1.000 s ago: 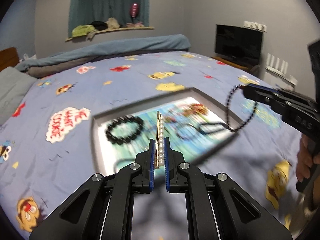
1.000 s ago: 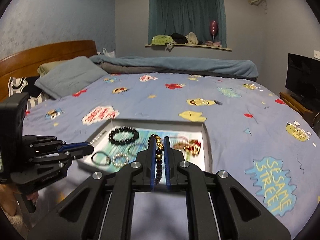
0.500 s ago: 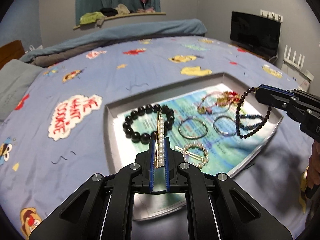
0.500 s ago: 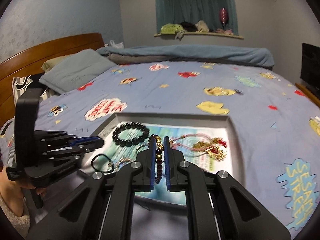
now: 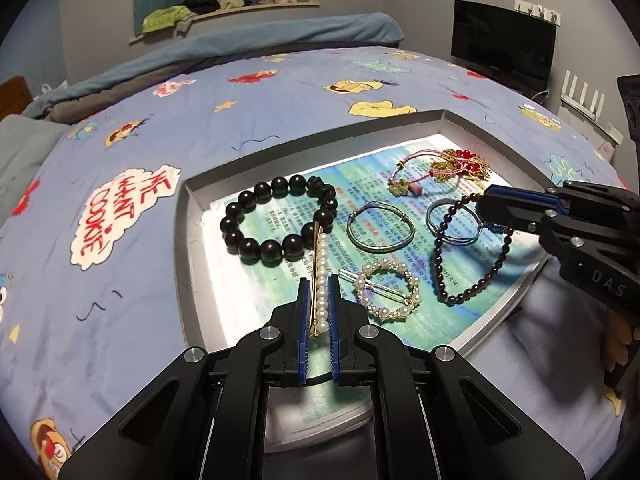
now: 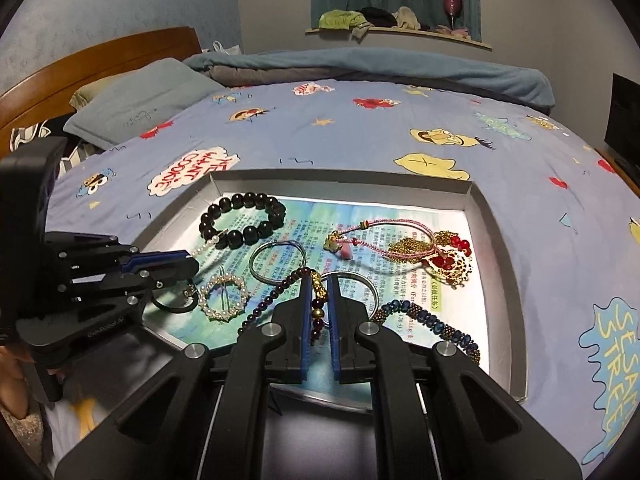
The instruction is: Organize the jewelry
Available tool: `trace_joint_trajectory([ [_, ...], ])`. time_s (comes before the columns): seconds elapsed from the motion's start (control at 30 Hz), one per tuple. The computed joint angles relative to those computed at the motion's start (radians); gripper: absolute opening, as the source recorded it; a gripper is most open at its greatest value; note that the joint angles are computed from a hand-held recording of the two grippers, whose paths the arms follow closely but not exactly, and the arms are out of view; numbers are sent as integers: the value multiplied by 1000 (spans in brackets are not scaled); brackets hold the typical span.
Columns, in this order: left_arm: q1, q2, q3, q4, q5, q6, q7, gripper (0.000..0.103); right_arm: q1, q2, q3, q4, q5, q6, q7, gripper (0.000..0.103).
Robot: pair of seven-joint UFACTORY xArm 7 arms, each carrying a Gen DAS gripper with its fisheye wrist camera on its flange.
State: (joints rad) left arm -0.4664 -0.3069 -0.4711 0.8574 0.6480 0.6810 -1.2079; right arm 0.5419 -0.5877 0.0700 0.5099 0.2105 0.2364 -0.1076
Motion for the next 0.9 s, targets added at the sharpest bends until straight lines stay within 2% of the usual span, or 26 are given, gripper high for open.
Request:
trace_joint_trajectory([
  [0.37,1,6,10,-2,-5,-2,-7,9,-20,48,42,37,-32,71,-6,8],
  [0.53,3,5,10,-3,-6,3,-13,9,-24,51,35,40,-17,77,0,8],
  [0.6,3,6,9,-2,-5,5,-17,10,-24,50,34,39,-14,80,-1,13],
  [0.67,6,5,2,0,6,13,-31,20,-27,51,37,39,-15,73,0,24],
  [0.7,7,4,-2,2,13,19,-38,21,-25,50,35,37,-13,68,-3,27],
  [0.8,5,1,-4,5,22,25,-45,22,-25,43,36,32,-14,57,-5,28],
  [0.9,5,-5,-10,9,32,36,-57,38,-40,33,46,29,-28,57,8,38],
])
